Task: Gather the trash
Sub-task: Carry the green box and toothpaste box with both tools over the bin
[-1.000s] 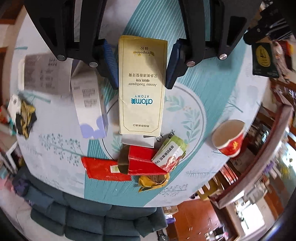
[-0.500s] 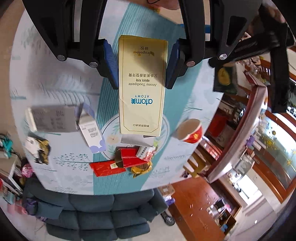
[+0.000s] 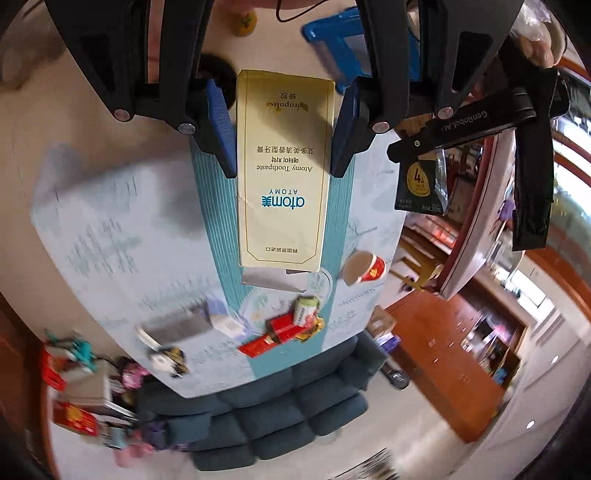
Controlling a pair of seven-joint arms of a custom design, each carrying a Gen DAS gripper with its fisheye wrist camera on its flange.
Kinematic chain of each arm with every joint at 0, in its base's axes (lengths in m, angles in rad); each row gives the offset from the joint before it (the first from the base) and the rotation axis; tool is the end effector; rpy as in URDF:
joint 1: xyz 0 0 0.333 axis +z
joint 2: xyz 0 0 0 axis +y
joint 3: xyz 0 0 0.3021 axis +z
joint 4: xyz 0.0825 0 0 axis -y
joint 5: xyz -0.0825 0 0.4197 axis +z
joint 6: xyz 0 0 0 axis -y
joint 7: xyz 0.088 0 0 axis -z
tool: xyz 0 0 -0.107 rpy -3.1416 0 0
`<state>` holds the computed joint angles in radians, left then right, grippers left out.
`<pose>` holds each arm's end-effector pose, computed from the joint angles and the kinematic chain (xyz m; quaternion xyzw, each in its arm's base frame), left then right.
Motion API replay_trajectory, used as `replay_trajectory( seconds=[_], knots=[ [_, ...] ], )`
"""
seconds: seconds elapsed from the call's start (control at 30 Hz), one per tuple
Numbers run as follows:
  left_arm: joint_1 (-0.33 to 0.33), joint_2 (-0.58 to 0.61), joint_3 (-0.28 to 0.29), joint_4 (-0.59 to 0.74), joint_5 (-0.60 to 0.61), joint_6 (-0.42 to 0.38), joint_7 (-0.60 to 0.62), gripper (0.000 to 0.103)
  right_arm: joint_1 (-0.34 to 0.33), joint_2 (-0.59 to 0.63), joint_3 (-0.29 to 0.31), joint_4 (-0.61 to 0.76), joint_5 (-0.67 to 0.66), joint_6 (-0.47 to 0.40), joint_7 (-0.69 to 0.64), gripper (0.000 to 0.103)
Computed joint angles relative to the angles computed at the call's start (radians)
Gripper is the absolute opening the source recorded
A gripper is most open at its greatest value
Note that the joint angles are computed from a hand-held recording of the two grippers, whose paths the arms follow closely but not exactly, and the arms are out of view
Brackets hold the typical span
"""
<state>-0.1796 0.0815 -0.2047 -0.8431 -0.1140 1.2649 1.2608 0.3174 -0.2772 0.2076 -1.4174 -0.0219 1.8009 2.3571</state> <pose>0.4703 -0.1959 0.8762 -0.6511 0.7373 -0.1789 0.0190 0.4049 0.2626 0.8624 -0.5796 0.7478 -0.0801 0.3137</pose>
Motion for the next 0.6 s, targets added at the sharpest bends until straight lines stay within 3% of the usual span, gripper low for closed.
replay_trajectory(
  seconds=[0.33,0.6],
  knots=[
    [-0.019,-0.255,0.020,-0.375,-0.128,0.016,0.120,0.034,-0.004,-0.224,0.062,-0.210,0.033,-0.115,0.183,0.049],
    [-0.086,-0.402,0.004,-0.687,-0.113,0.056,0.170,0.034,-0.006,-0.437,0.044,-0.549,0.181,-0.076,0.245,0.049]
  ],
)
